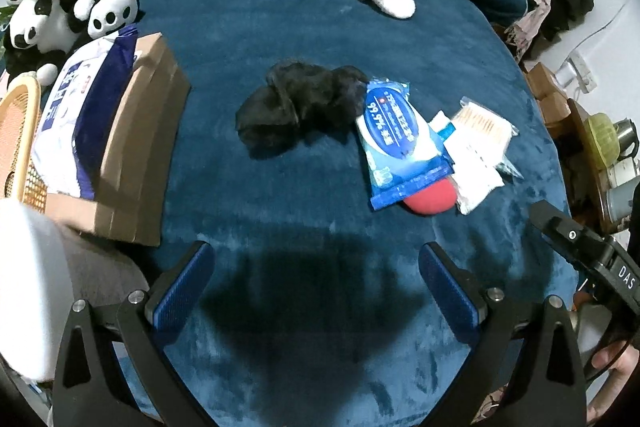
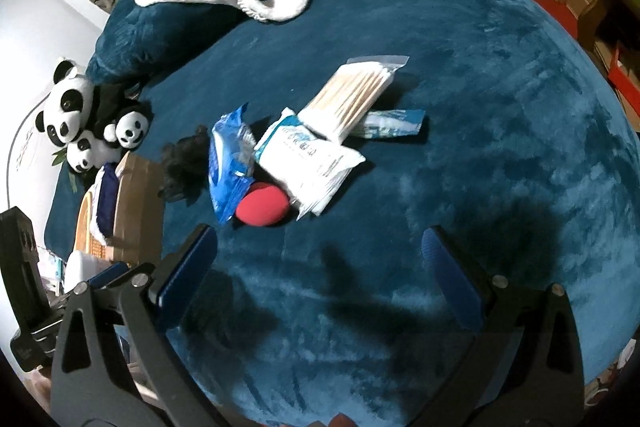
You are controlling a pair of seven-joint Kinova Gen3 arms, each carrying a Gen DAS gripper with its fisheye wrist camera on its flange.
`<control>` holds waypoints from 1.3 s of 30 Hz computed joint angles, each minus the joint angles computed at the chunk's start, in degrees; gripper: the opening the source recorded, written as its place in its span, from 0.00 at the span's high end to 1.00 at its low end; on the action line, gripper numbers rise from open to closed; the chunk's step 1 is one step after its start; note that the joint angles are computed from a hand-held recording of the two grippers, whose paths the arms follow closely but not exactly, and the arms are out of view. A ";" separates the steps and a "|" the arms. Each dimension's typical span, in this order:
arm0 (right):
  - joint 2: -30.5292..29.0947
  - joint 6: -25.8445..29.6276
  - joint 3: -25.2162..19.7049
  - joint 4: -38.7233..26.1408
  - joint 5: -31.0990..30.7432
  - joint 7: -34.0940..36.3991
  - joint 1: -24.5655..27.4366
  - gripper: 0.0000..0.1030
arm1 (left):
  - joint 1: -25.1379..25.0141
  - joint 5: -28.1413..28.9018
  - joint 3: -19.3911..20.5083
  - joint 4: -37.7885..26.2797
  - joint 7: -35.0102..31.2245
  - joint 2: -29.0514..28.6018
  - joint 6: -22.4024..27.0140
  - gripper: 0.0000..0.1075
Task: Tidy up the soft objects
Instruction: 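Move both open tools back toward the scrunchie and wipe packs, then grasp the black scrunchie with the left tool while the right tool grasps the cotton-swab bag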
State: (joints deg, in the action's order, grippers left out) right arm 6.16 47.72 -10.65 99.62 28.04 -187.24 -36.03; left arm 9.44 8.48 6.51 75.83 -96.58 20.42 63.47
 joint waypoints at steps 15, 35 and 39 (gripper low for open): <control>3.46 1.47 3.77 -3.34 2.42 0.57 3.37 0.00 | 0.44 -0.43 -0.19 -11.53 2.29 9.56 1.36 0.05; 12.48 -1.52 9.25 -9.03 -5.29 10.85 4.92 0.18 | -0.95 2.68 2.23 -17.42 -3.75 17.47 -1.48 0.34; 12.55 -1.16 9.57 -9.10 -5.22 11.37 4.62 0.44 | -0.39 2.69 1.64 -16.60 -4.59 16.89 -2.08 0.72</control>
State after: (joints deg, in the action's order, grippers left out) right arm 18.71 46.56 -1.07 90.51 22.82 -175.86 -31.41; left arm 9.04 11.17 8.15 59.23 -101.17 37.31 61.39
